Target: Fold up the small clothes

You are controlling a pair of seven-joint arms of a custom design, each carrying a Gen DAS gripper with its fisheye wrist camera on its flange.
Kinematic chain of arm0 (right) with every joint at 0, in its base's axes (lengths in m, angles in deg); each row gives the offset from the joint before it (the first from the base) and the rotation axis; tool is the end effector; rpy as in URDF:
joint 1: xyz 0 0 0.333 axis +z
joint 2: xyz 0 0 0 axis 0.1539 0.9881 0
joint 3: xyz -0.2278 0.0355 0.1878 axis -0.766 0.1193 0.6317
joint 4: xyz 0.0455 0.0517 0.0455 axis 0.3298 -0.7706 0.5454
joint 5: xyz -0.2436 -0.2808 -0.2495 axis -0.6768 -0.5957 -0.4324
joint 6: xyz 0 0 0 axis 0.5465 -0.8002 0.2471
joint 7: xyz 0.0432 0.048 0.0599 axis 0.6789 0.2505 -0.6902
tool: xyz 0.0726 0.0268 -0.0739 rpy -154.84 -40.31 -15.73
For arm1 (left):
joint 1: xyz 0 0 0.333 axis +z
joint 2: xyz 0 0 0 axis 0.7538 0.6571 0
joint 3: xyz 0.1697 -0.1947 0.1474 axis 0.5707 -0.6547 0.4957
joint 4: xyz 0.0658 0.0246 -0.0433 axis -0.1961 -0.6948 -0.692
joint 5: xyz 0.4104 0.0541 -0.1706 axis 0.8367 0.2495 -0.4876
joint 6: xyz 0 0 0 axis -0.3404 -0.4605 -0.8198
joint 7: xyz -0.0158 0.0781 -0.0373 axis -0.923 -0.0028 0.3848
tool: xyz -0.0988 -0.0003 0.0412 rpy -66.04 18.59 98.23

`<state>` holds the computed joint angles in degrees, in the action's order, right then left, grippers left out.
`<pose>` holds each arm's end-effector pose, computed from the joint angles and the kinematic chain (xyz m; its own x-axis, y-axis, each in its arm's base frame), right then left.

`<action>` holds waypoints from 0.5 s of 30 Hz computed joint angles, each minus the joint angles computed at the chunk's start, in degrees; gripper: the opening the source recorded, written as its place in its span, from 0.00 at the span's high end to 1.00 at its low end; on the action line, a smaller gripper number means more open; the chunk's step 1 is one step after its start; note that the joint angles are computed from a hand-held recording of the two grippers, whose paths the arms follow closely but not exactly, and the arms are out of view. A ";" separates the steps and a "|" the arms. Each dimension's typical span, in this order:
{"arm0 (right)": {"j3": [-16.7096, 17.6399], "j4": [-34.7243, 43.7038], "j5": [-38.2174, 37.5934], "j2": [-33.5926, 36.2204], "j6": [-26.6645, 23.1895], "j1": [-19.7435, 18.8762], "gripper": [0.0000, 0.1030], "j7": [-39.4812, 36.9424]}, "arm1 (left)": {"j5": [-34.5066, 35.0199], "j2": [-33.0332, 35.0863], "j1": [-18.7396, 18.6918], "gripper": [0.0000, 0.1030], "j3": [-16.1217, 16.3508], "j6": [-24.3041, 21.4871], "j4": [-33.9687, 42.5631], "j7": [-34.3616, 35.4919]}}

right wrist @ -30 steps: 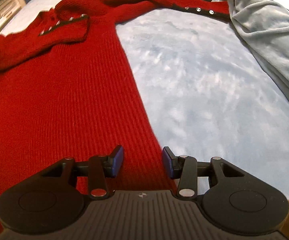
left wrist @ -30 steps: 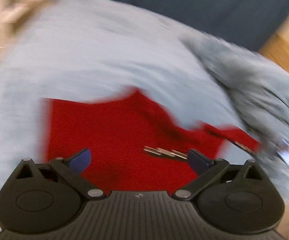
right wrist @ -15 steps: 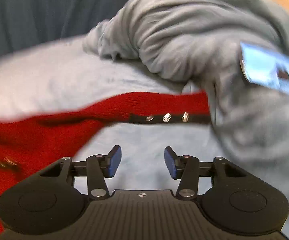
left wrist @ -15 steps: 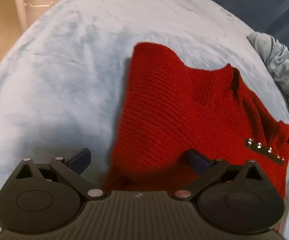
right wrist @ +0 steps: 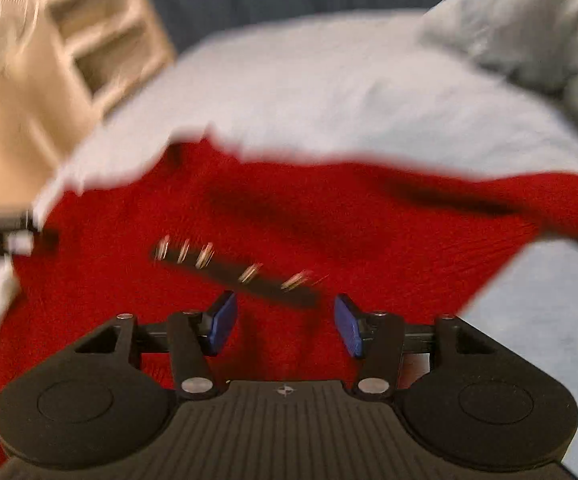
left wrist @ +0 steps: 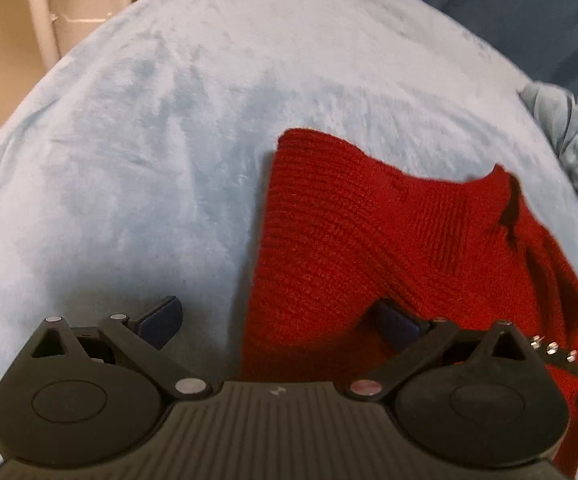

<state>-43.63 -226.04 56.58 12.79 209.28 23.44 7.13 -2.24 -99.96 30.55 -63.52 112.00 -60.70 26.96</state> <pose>0.4371 0.1276 0.5113 0.5774 -0.7868 -0.2182 -0.7077 -0.3490 -0.6143 0.3893 -0.2081 0.4950 0.5313 -0.8297 0.1711 -0.7083 -0.5458 -0.4477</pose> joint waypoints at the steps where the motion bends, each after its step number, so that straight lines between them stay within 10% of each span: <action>1: 2.06 -1.86 -0.85 -0.90 4.29 0.10 0.80 -0.59 | 1.74 0.65 0.21 0.30 -0.57 0.25 0.56 1.44; 4: 0.82 -5.04 2.22 -4.80 11.51 3.99 0.90 -4.34 | 3.83 -2.49 0.34 0.75 -1.21 4.12 -1.43 2.18; 6: -0.75 -5.78 5.19 -7.42 15.52 6.25 0.90 -6.45 | 4.01 -6.82 0.70 0.76 -1.13 6.03 -4.91 -0.49; 12: 3.68 -1.08 -1.13 2.11 15.38 -1.48 0.97 1.97 | 5.91 -12.39 1.86 0.74 -2.74 7.16 -10.97 -9.53; 15: 1.98 -1.89 -1.18 4.67 16.59 -1.39 0.96 5.18 | 7.67 -9.87 1.88 0.38 -4.07 2.91 -8.23 -9.58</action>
